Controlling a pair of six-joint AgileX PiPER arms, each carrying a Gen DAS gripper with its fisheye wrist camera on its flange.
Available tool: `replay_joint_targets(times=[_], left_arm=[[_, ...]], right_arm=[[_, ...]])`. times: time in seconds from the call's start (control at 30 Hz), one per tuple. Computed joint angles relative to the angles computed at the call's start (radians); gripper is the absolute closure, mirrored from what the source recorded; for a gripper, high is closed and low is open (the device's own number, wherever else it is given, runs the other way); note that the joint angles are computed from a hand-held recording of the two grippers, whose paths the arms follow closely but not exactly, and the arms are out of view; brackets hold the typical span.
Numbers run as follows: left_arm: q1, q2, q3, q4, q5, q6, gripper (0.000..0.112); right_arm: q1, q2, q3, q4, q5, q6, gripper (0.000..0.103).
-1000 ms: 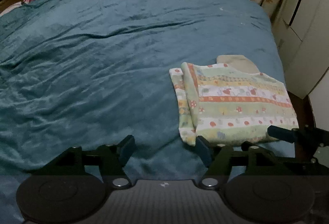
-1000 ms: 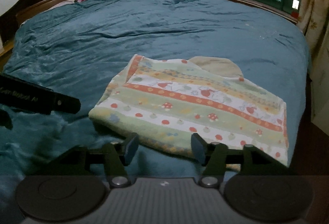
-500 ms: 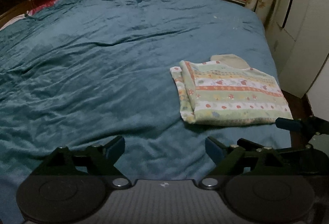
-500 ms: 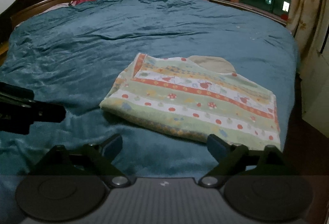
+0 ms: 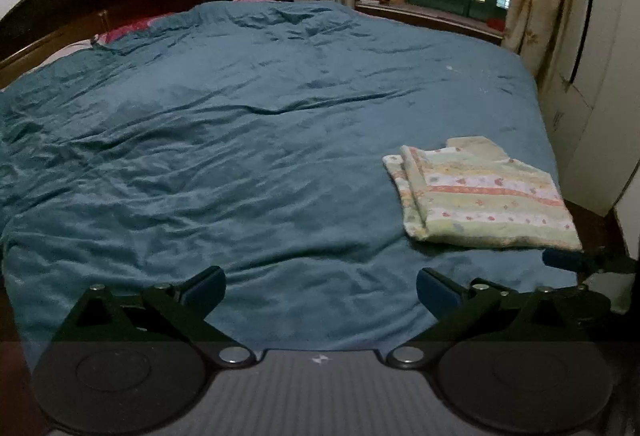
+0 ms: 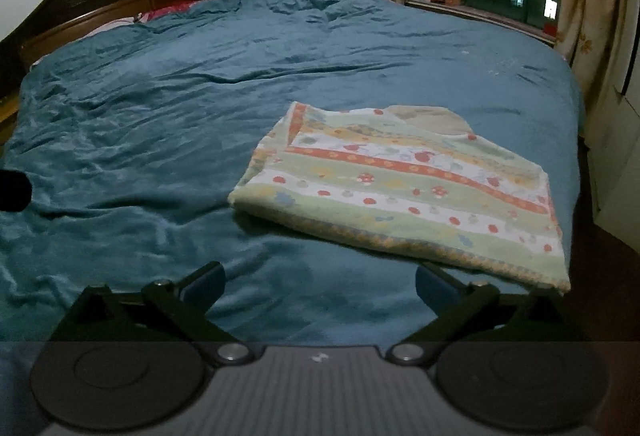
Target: Fold clothes
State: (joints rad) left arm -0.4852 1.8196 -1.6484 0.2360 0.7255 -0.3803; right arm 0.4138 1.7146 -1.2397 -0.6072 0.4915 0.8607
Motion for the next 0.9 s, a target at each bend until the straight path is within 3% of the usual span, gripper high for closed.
replay_joint_targets(times=[0.33,0.9], left_arm=[[-0.059,0.047,0.042,0.067,-0.050,-0.045,0.009],[-0.112,0.099,-0.014,0.014,-0.008,0.013,0.009]], right_arm=[[0.019,-0.021,0.049,0.010,0.008,0.012,0.000],[0.004,-0.046,0.091,-0.019,0.027,0.085,0.000]])
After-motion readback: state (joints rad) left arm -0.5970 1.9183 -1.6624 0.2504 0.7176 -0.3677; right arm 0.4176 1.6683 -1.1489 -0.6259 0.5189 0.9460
